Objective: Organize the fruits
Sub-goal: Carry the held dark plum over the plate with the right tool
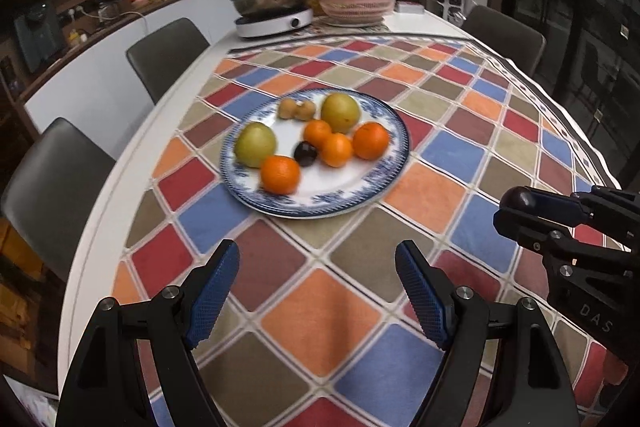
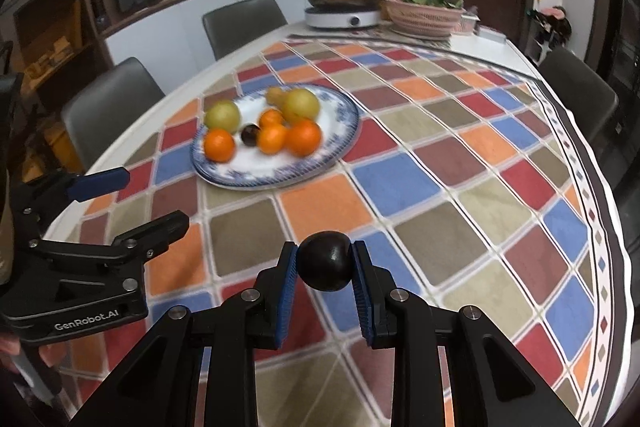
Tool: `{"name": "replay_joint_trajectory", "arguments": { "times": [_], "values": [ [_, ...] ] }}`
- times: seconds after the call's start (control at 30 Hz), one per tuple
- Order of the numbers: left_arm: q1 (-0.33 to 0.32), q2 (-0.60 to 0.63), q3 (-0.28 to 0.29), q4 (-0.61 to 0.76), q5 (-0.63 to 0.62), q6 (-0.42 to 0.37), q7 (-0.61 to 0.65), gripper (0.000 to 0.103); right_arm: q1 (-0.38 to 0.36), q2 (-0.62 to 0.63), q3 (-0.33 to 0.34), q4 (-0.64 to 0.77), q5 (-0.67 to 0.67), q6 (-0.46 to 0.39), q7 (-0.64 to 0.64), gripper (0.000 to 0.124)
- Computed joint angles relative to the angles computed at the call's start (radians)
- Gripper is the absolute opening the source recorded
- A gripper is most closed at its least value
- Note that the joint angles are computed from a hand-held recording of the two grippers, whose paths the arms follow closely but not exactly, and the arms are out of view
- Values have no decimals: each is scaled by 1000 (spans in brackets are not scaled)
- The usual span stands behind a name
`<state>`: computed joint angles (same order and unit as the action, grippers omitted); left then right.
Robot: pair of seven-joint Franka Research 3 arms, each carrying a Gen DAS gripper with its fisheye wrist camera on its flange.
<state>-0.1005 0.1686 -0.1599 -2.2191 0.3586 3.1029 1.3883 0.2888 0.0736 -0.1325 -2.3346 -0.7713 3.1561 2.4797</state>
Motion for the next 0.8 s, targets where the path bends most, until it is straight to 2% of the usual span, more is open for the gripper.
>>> {"name": "replay_joint_trajectory", "arguments": {
  "times": [0.13,0.23,0.37,0.47,0.5,0.8],
  "values": [
    [27,-4,-2,-1,-23,14,13,80,16,18,10,32,37,9,-26,28],
    [39,-1,9,2,-26,19,12,80,62,40,-20,63,46,19,-25,28],
    [20,8,63,10,24,27,-40,80,37,83,46,102,208,23,-170,28],
    [-14,24,126,27,97,30,-103,80,51,119,52,143,269,12,-231,28],
    [-12,29,131,33,110,29,-113,80,49,130,60,154,294,8,-254,28],
    [48,114,90,129,106,-6,-74,80,31,251,114,299,485,-39,-422,28]
  ]
}}
